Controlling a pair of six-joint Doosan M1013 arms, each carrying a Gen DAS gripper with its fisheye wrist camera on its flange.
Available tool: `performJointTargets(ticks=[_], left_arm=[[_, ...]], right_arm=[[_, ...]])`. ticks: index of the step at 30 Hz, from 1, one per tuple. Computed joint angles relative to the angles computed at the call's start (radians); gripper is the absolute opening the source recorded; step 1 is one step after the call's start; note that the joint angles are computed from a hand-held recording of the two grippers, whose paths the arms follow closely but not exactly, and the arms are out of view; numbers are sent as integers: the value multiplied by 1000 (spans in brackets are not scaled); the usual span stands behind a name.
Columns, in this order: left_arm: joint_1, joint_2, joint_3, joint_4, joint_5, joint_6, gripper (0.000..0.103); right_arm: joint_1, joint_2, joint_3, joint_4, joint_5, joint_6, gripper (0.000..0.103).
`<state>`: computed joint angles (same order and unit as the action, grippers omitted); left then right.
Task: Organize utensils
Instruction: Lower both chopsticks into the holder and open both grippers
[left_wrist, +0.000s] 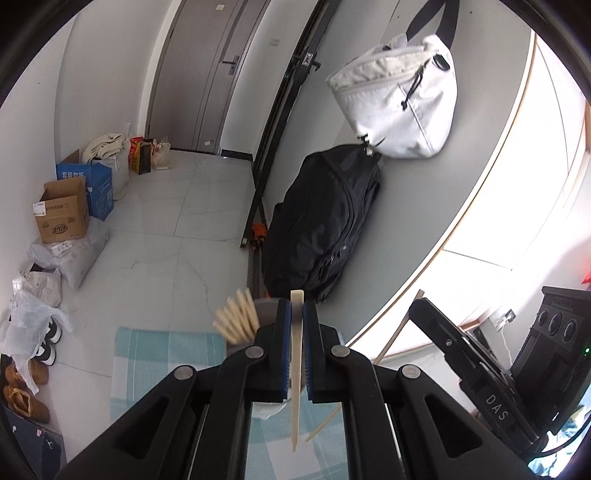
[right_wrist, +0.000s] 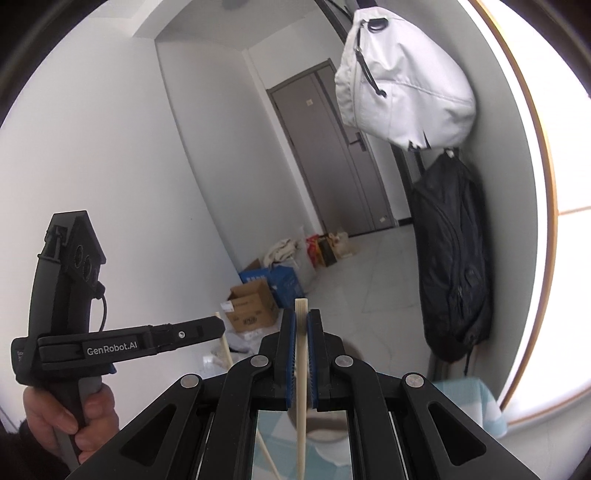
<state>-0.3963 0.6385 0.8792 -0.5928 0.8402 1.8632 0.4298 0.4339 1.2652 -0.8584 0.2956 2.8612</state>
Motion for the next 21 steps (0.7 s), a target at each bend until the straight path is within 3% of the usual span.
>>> performJointTargets(ticks=[12, 17, 21], left_arm=[[-3, 138, -283, 59, 45, -131, 2], [-7, 167, -307, 85, 25, -150, 2], [0, 205, -349, 85, 51, -188, 2]], right_arm=[[-61, 91, -208, 369, 33, -486, 5], [-73, 135, -276, 436, 58, -603, 5], [-77, 168, -325, 505, 80, -716, 5]])
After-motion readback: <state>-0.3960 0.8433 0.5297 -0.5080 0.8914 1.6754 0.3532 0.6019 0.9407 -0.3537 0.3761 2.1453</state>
